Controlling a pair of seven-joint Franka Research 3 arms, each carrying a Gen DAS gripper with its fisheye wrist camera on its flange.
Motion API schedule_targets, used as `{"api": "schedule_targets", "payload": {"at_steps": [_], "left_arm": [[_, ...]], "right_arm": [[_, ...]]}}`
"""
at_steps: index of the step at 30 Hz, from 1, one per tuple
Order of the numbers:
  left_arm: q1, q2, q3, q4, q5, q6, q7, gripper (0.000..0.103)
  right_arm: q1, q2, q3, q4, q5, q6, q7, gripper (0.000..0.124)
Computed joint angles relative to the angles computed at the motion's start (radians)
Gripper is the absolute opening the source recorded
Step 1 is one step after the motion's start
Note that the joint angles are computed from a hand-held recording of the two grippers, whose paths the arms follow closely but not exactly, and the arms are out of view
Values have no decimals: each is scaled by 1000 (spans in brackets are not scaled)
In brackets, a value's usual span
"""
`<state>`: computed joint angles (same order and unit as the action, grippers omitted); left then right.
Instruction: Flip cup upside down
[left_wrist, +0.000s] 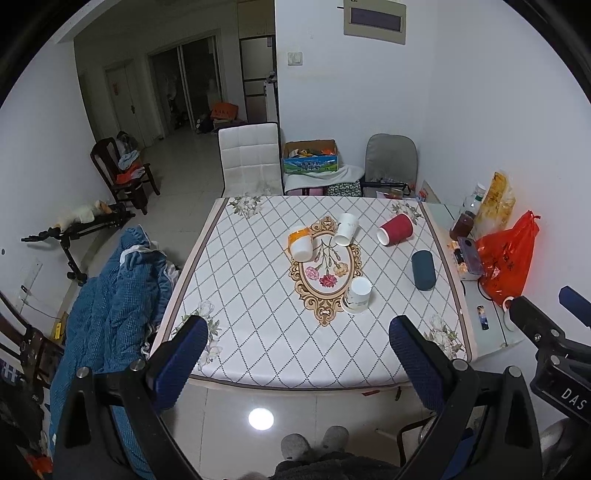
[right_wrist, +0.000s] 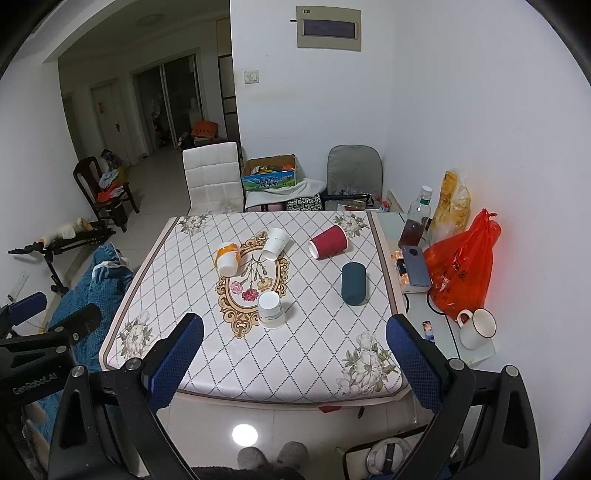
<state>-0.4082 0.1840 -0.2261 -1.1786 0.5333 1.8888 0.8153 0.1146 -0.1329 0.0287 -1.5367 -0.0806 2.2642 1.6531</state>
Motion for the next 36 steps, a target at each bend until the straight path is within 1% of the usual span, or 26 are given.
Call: {"api": "schedule_targets", "payload": {"at_steps": [11,19,36], "left_arm": [[-4,-8,0,-10,22,6,-16,101],[-9,-5,0,-2,28,-5,-34,101],[-9,-42,-15,-54,37,-19,-82,101]], "right_arm": [[0,4,0,0,-8,5,3,102],[0,3,0,-2,-9,5,3,102],[-6,-22,-6,-31,40,1,-47,102]]}}
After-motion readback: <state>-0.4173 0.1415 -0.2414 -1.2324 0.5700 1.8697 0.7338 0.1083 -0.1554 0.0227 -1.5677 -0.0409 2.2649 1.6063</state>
